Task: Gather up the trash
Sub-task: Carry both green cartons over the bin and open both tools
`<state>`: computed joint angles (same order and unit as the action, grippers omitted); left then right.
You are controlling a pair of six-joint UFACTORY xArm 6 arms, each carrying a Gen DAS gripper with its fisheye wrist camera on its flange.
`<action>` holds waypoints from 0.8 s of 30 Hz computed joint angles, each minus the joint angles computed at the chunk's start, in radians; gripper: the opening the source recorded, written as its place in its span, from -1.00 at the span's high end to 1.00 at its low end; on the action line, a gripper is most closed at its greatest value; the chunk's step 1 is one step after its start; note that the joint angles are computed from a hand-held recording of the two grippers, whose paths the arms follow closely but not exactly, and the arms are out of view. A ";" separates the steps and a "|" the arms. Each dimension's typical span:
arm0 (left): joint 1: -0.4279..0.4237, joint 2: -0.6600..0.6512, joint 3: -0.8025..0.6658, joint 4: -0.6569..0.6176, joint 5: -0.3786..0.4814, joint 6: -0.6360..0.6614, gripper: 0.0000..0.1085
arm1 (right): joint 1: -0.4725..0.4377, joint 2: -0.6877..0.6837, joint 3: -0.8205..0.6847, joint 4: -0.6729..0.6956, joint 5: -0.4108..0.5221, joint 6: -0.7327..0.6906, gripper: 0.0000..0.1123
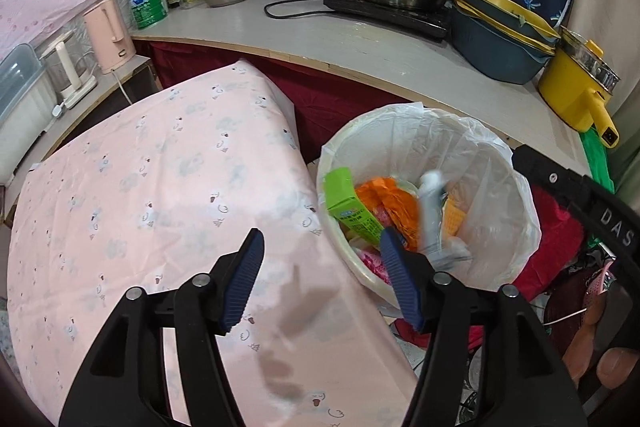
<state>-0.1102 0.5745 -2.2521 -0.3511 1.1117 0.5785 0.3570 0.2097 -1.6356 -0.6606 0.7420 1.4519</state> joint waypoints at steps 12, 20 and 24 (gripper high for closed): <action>0.021 -0.069 0.104 -0.006 -0.065 0.014 -0.26 | 0.050 0.021 -0.070 0.008 0.068 -0.056 0.12; 0.048 -0.118 0.170 -0.021 -0.088 0.031 -0.28 | 0.090 0.036 -0.122 -0.015 0.144 -0.072 0.02; 0.060 -0.143 0.206 -0.027 -0.106 0.037 -0.41 | 0.112 0.048 -0.151 -0.018 0.182 -0.095 -0.03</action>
